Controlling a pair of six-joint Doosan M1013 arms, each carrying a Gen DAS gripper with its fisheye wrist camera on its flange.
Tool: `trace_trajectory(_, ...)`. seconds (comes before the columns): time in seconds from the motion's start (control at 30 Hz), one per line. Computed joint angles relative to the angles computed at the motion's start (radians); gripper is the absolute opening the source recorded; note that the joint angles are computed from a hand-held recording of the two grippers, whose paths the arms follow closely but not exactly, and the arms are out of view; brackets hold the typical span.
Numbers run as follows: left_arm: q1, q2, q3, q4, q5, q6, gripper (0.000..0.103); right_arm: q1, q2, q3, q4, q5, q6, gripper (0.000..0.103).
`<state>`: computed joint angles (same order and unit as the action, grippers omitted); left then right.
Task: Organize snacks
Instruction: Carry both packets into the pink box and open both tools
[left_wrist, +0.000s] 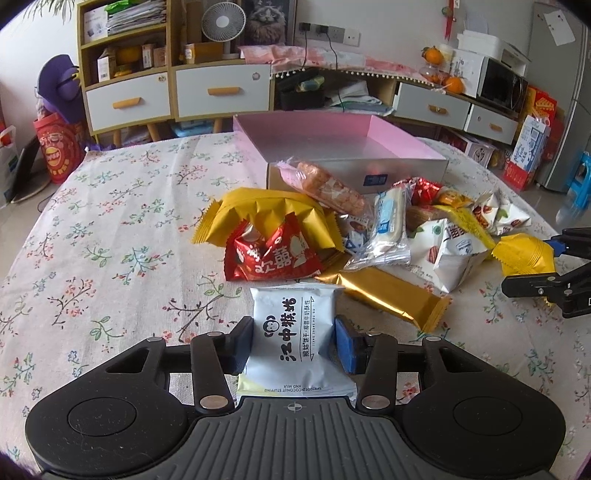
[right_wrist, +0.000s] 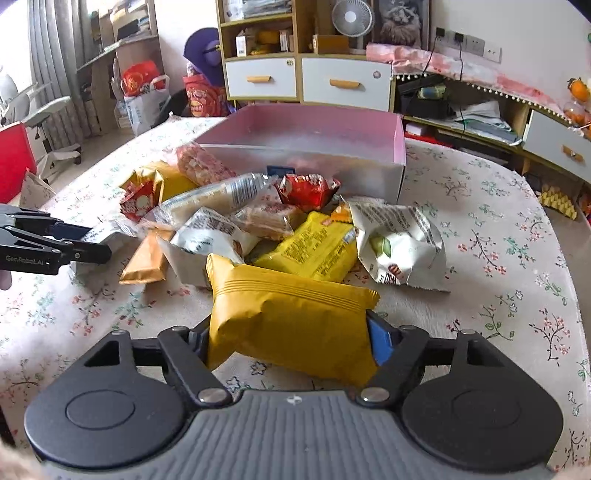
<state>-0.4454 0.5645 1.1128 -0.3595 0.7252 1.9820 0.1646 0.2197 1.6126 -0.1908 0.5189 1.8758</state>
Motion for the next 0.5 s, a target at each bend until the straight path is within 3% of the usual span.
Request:
trace_trajectory(0.33,-0.005,-0.004,-0.028,-0.014,-0.01,-0.016,0.044,0.005,-0.017,-0.014,-0.02,-0.047,0.03,0.074)
trace_trajectory(0.5,-0.011,0.03,-0.109,0.005,0.016,-0.061,0.044,-0.009,0.006,-0.065,0.004,-0.044,0.05,0.074)
